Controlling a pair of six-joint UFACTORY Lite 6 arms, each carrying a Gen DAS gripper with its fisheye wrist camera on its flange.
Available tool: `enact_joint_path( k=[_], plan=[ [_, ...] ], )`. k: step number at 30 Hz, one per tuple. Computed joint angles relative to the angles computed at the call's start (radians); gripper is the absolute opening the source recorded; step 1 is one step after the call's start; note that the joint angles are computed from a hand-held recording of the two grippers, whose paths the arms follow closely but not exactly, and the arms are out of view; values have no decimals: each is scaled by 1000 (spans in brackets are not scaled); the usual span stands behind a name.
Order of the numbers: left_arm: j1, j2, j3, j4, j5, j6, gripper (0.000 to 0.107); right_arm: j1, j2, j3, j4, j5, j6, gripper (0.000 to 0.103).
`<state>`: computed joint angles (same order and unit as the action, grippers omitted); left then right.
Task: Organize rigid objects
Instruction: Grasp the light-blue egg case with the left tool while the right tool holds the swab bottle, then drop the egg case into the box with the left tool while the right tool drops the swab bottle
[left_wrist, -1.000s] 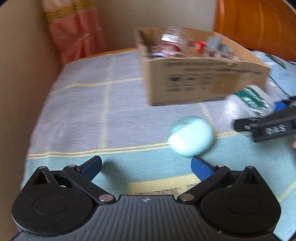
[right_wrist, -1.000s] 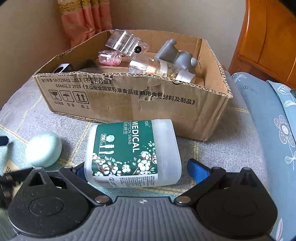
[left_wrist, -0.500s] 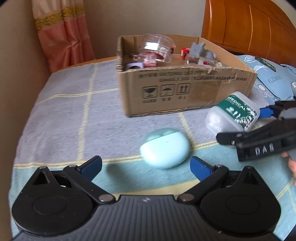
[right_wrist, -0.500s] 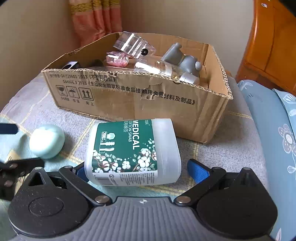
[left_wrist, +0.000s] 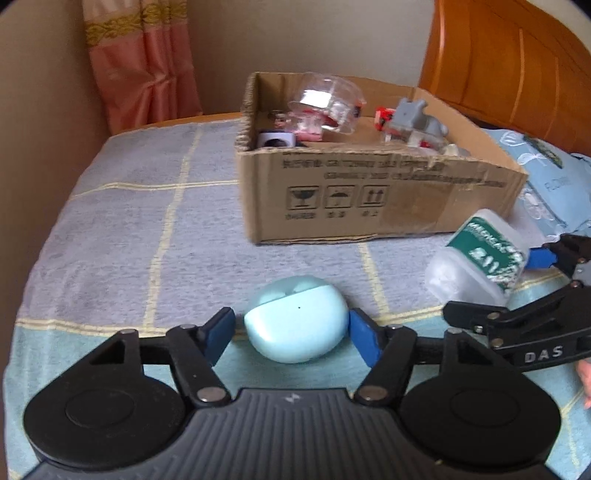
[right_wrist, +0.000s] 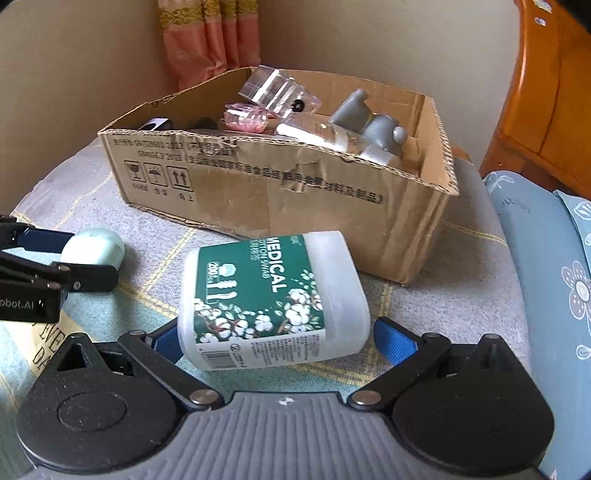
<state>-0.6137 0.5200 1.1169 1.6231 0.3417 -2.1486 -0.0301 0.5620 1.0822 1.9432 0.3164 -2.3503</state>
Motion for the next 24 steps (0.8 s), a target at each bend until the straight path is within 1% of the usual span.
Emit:
enact_joint_path(
  k=[3, 7, 9, 11, 12, 13, 15, 20, 24],
  plan=[
    [-2, -6, 1, -58, -2, 42, 66, 5, 8, 28, -125, 2, 114, 103],
    [-4, 15, 30, -69, -10, 50, 66, 12, 8, 58, -273, 15, 257, 103],
    [1, 21, 36, -60, -11, 42, 65, 18, -2, 58, -302, 13, 278, 102],
    [6, 22, 39, -58, -12, 46, 60, 23, -14, 53, -319, 5, 282, 98],
    [13, 18, 36, -54, -24, 49, 60, 23, -19, 52, -327, 1, 280, 91],
    [19, 13, 32, -45, -34, 46, 60, 26, -23, 51, -326, -10, 272, 87],
    [26, 7, 25, -42, -46, 61, 60, 31, -25, 62, -406, -32, 343, 87],
    [28, -5, 29, -152, -50, 235, 60, 17, -49, 51, -491, -5, 390, 87],
    [24, -24, 26, -254, -50, 391, 60, 2, -78, 49, -595, 33, 471, 86]
  ],
)
